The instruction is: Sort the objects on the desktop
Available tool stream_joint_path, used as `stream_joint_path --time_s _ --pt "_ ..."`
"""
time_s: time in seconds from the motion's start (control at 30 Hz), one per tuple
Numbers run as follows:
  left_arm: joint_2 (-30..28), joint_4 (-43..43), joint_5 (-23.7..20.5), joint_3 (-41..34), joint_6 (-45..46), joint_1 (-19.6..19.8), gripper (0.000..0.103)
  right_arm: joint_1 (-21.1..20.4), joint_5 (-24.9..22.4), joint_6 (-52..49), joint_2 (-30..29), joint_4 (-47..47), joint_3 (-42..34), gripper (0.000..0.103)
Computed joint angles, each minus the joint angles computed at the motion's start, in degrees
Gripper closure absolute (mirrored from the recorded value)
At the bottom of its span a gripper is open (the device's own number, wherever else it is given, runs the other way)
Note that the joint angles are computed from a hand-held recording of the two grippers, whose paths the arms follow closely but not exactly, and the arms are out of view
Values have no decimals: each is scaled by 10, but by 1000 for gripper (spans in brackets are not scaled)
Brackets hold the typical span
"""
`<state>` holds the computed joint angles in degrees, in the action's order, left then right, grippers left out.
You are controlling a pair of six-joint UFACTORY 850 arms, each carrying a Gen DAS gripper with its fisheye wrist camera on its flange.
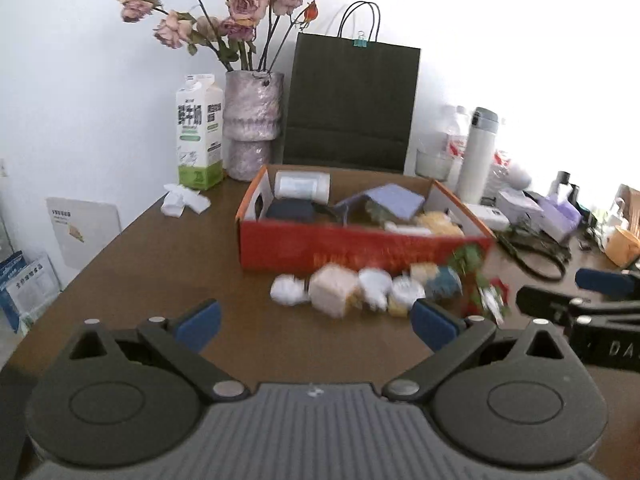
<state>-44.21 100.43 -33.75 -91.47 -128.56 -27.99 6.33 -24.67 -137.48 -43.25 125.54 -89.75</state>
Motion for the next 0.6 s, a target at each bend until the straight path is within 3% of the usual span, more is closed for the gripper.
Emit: stream_joint_path --time_s 0.1,0.27,0.47,0.6 --pt "28 62 -41 76 -78 -25 0 -10 -49 -111 44 96 96 14" --pt "56 126 -91 163 -150 -61 0 -11 -92 -279 89 263 207 9" --pt "63 156 -102 189 -181 -76 0 -25 -148 -248 113 252 272 8" --pt "62 140 -97 187 -172 -77 0 -24 -152 -261 116 267 281 6"
